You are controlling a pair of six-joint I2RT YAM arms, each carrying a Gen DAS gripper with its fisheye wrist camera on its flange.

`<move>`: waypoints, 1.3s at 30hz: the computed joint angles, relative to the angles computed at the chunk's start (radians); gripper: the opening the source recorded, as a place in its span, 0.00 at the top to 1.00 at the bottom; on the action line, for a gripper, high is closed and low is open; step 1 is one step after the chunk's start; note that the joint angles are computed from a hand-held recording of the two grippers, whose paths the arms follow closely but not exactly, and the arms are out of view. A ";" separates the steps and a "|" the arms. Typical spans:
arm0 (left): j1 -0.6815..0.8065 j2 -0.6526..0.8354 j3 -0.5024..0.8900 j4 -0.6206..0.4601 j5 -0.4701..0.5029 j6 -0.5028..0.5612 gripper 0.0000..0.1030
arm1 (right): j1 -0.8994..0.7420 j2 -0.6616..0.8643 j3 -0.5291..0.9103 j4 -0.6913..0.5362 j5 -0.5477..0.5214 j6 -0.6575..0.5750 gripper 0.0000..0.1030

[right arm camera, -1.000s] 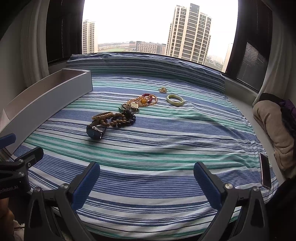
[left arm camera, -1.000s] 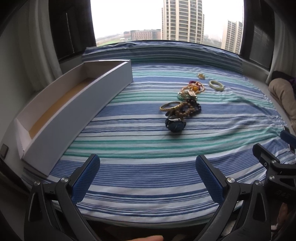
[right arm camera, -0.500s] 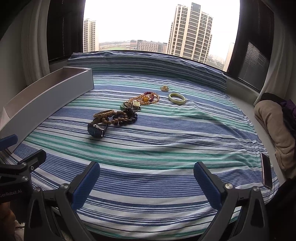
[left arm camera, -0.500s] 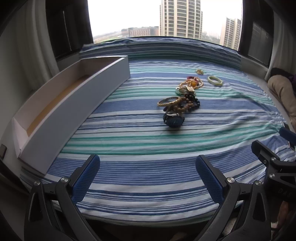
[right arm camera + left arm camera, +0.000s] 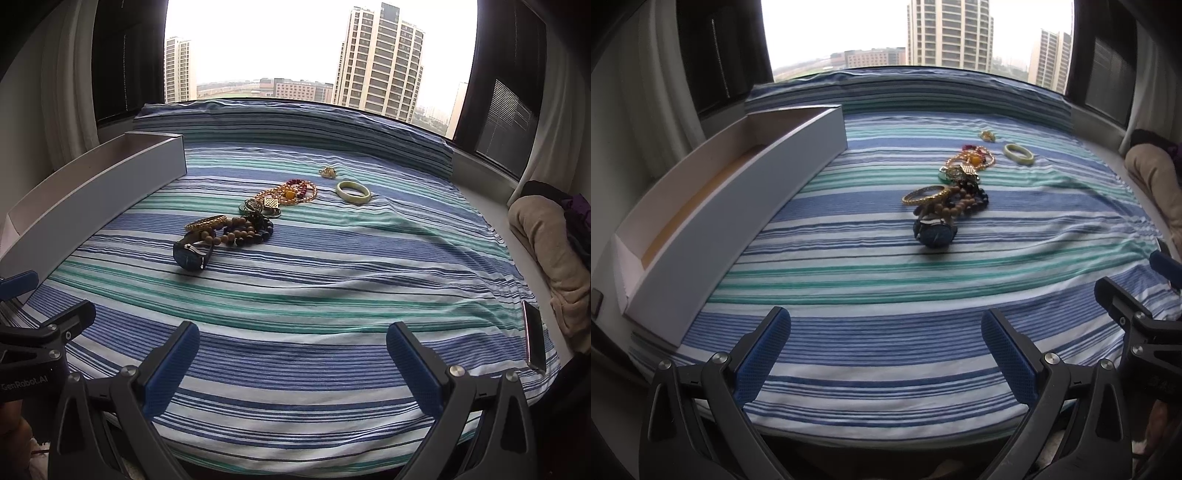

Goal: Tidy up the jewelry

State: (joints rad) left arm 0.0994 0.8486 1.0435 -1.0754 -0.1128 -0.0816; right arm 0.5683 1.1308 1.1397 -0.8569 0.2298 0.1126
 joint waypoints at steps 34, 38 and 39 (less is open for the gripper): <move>0.149 0.144 0.041 0.010 0.183 0.130 0.00 | 0.007 0.027 -0.007 0.019 -0.007 -0.004 0.00; 0.231 0.367 0.216 -0.037 0.372 0.252 0.00 | 0.002 0.031 -0.010 0.018 -0.013 -0.005 0.00; 0.226 0.433 0.271 -0.046 0.385 0.266 0.00 | 0.000 0.030 -0.011 0.020 -0.014 -0.005 0.00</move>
